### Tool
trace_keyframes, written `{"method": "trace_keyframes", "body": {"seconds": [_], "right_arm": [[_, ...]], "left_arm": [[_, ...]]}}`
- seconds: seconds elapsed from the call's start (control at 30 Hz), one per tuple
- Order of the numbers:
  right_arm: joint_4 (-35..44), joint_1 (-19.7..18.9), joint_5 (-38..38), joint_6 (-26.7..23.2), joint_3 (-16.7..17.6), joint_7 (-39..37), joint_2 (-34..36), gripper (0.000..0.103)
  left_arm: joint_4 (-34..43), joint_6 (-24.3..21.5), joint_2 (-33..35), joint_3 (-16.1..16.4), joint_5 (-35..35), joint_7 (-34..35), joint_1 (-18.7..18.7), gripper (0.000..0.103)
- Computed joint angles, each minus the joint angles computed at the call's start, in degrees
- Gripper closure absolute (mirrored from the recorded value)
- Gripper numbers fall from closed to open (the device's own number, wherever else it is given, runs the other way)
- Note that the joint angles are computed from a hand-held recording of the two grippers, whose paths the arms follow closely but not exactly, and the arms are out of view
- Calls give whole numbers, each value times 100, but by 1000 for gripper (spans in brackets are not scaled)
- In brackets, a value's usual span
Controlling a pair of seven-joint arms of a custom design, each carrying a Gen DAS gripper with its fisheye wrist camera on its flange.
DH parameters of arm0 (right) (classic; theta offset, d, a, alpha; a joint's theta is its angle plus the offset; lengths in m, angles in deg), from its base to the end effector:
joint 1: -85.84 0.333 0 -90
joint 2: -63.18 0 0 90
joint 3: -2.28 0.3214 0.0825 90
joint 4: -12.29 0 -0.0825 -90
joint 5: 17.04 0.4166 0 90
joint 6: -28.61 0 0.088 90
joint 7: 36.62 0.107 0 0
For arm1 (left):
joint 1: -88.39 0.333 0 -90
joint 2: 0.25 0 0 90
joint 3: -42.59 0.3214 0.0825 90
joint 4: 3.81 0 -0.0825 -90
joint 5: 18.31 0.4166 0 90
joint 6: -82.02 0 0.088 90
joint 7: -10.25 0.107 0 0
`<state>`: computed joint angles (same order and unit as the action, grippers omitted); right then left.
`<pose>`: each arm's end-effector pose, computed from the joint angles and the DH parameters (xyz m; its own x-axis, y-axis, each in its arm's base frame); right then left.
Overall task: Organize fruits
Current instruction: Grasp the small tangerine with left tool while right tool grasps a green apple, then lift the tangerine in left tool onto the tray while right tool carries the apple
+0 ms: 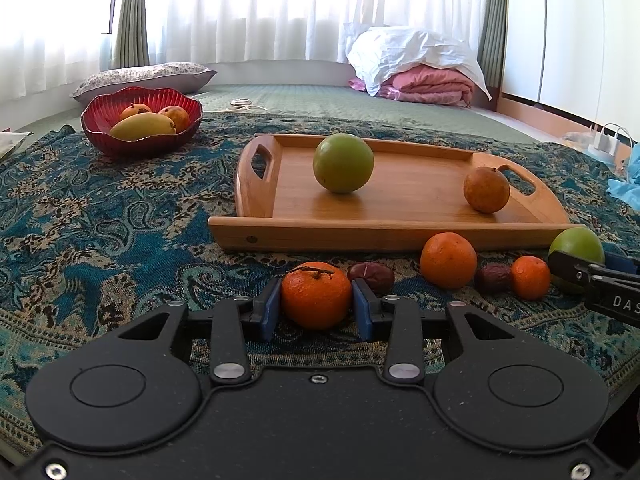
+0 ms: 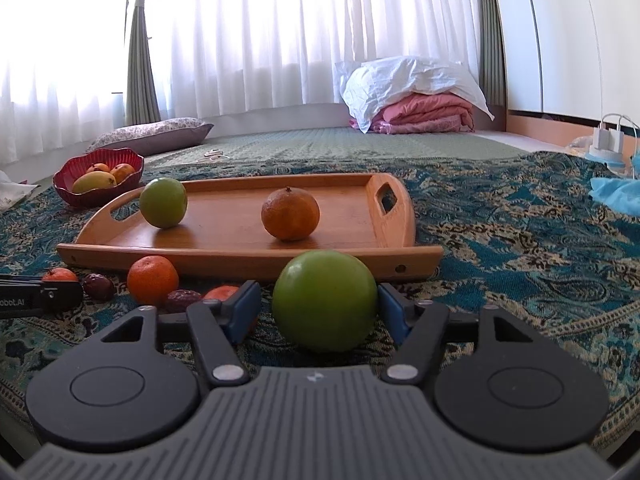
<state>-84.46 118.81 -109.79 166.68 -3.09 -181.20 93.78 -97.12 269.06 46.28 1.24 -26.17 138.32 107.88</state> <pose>0.6427 0.3380 0.2985 -0.3716 -0.9251 -0.0779 -0.3386 0.2131 -0.9165 0.7537 -0.1457 0.3230 -0.4642 -0.8847 0.0432 -0.4672 0.2032 -0.8605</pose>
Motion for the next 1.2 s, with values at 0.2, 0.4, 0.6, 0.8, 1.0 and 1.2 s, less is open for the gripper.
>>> {"method": "trace_keyframes", "body": {"seconds": [0.2, 0.4, 0.6, 0.8, 1.0, 1.2], "right_arm": [[-7, -7, 47, 24, 0, 48, 12, 37], [-6, -8, 119, 8, -6, 31, 1, 43], [-59, 6, -10, 1, -14, 232, -64, 44], [-24, -4, -226, -104, 1, 345, -136, 44], [177, -82, -222, -149, -5, 144, -111, 45], [316, -179, -110, 12, -61, 94, -73, 45]], "left_arm": [[-65, 89, -13, -92, 74, -15, 85, 67], [-114, 163, -29, -159, 214, -130, 148, 67], [-118, 190, -37, -231, 384, -250, 206, 67], [80, 127, -42, -162, 405, -324, 79, 68], [563, -89, 47, -8, 233, -352, -206, 68], [1109, -309, 181, 231, -67, -165, -576, 68]]}}
